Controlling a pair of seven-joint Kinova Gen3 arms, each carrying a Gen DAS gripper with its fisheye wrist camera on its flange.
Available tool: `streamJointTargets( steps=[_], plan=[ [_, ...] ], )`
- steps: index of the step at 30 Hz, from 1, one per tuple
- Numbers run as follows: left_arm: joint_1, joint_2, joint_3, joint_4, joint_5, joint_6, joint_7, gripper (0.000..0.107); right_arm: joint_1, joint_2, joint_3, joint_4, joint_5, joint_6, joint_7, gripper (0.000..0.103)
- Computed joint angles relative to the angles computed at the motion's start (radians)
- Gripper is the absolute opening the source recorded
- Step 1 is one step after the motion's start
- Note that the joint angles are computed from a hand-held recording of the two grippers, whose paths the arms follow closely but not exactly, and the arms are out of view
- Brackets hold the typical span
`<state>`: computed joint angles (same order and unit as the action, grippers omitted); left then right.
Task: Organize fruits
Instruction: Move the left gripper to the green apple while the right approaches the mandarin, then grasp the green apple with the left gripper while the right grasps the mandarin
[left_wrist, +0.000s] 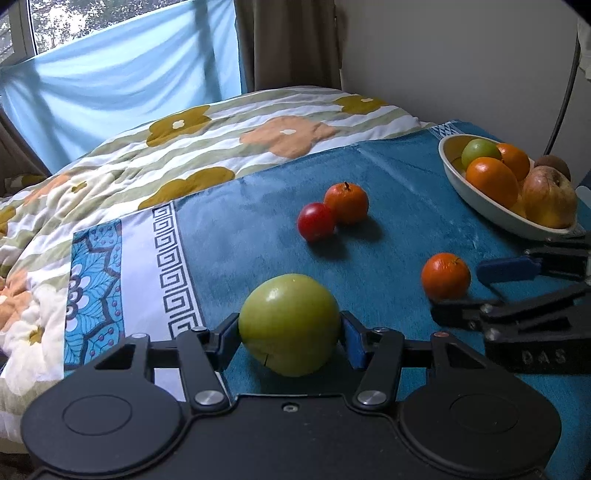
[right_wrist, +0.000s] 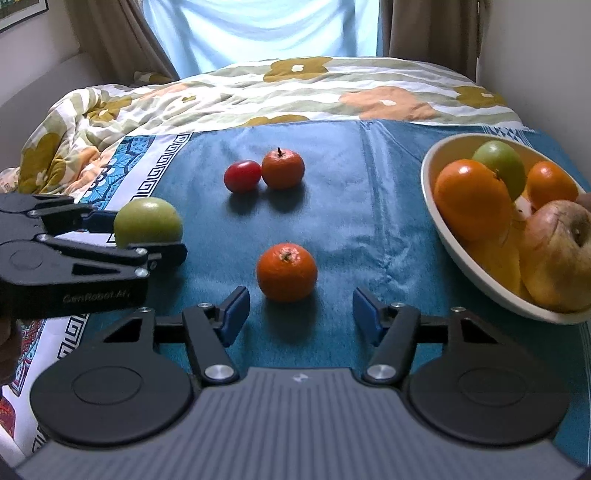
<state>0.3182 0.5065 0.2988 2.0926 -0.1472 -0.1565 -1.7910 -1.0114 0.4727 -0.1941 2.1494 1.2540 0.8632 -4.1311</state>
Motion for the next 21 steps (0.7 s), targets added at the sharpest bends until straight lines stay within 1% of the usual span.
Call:
streamJointTargets(
  steps=[2, 7, 10, 11, 16, 21],
  plan=[
    [0.015, -0.008, -0.019, 0.010, 0.010, -0.005, 0.001, 0.061, 0.004, 0.004, 0.002, -0.006, 0.002, -0.001, 0.009, 0.072],
    [0.019, -0.023, -0.034, 0.039, 0.020, -0.027, 0.008, 0.060, 0.008, 0.015, 0.007, -0.022, 0.006, 0.003, 0.041, 0.066],
    [0.021, -0.032, -0.045, 0.056, 0.023, -0.036, 0.010, 0.060, 0.004, 0.023, 0.011, -0.031, 0.004, 0.011, 0.047, 0.058],
    [0.027, -0.037, -0.052, 0.062, 0.027, -0.041, 0.010, 0.060, 0.003, 0.023, 0.012, -0.029, 0.011, 0.009, 0.040, 0.052],
    [0.038, -0.072, -0.070, 0.094, 0.044, -0.056, 0.021, 0.060, -0.005, 0.016, 0.011, -0.027, 0.007, 0.021, 0.030, 0.051],
    [0.020, -0.126, -0.053, 0.132, 0.046, -0.063, 0.051, 0.060, -0.028, -0.017, -0.003, -0.026, -0.029, 0.068, 0.038, 0.051]
  ],
)
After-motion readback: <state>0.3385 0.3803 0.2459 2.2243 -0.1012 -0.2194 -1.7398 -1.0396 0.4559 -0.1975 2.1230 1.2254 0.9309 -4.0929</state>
